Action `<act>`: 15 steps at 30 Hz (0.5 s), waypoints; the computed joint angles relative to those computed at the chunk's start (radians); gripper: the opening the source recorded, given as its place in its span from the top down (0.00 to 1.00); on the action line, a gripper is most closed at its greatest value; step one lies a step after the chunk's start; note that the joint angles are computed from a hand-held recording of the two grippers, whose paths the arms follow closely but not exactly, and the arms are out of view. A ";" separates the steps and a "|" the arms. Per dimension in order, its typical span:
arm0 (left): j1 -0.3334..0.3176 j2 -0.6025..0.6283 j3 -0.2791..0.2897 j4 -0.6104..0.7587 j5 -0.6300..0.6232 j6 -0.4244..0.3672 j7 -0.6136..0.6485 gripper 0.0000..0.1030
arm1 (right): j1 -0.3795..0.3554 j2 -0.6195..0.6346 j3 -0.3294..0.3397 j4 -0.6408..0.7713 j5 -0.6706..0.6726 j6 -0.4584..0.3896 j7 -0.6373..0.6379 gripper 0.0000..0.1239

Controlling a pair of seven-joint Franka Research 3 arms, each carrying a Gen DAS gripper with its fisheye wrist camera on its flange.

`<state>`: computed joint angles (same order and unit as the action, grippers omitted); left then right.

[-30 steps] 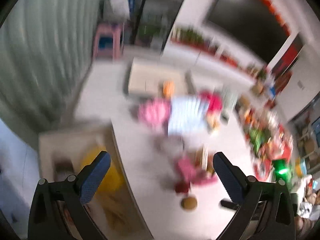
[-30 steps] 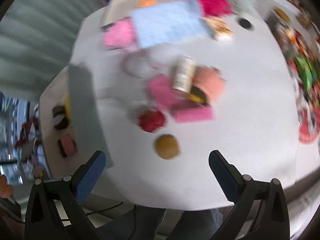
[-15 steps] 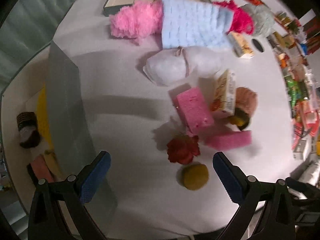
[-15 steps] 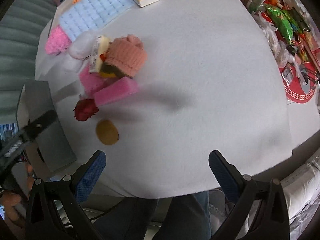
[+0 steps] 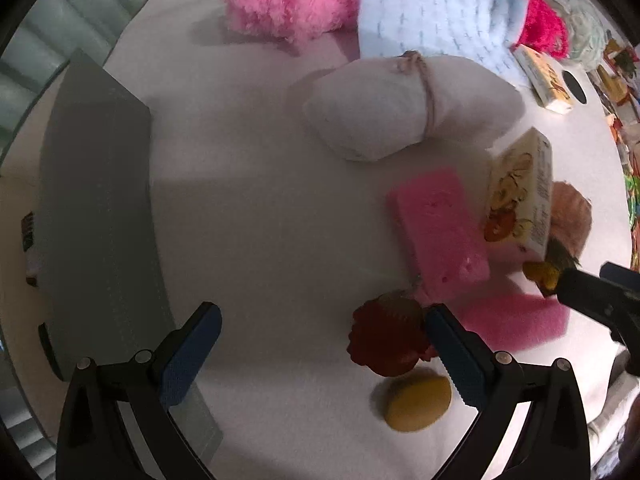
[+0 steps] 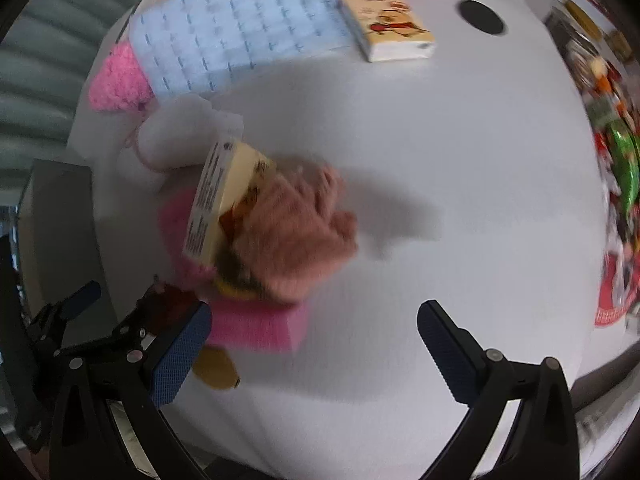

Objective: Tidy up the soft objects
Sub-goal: 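Move both grippers back toward the pink sponges and knitted items on the table, then grasp the pink knitted sock with the right gripper while the left grasps the red fabric rose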

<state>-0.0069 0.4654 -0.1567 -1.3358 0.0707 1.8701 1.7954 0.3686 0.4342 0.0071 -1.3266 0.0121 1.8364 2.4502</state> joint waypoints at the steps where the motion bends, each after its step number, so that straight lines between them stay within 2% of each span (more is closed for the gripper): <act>1: -0.003 0.001 0.002 -0.003 0.006 0.007 -0.004 0.00 | -0.004 0.019 0.000 0.017 -0.001 0.001 -0.016 0.17; 5: 0.002 0.006 -0.004 -0.014 -0.006 0.013 0.008 0.00 | -0.019 0.058 0.004 0.046 0.029 0.021 -0.064 0.21; 6: 0.003 0.006 -0.005 -0.016 -0.010 0.013 0.011 0.00 | -0.023 0.064 0.006 0.047 0.043 0.030 -0.070 0.29; 7: 0.003 0.001 -0.006 -0.024 -0.011 0.018 0.012 0.00 | -0.030 0.075 0.008 0.057 0.059 0.033 -0.079 0.41; 10: 0.001 0.001 -0.009 -0.029 -0.019 0.016 0.012 0.00 | -0.033 0.095 0.010 0.077 0.089 0.026 -0.090 0.53; 13: 0.012 0.027 -0.009 0.010 -0.052 -0.038 -0.002 0.00 | -0.029 0.082 0.007 0.063 0.089 0.040 -0.098 0.57; 15: 0.018 0.068 -0.008 0.080 -0.071 -0.117 -0.016 0.00 | -0.028 0.068 0.006 0.049 0.092 0.043 -0.100 0.57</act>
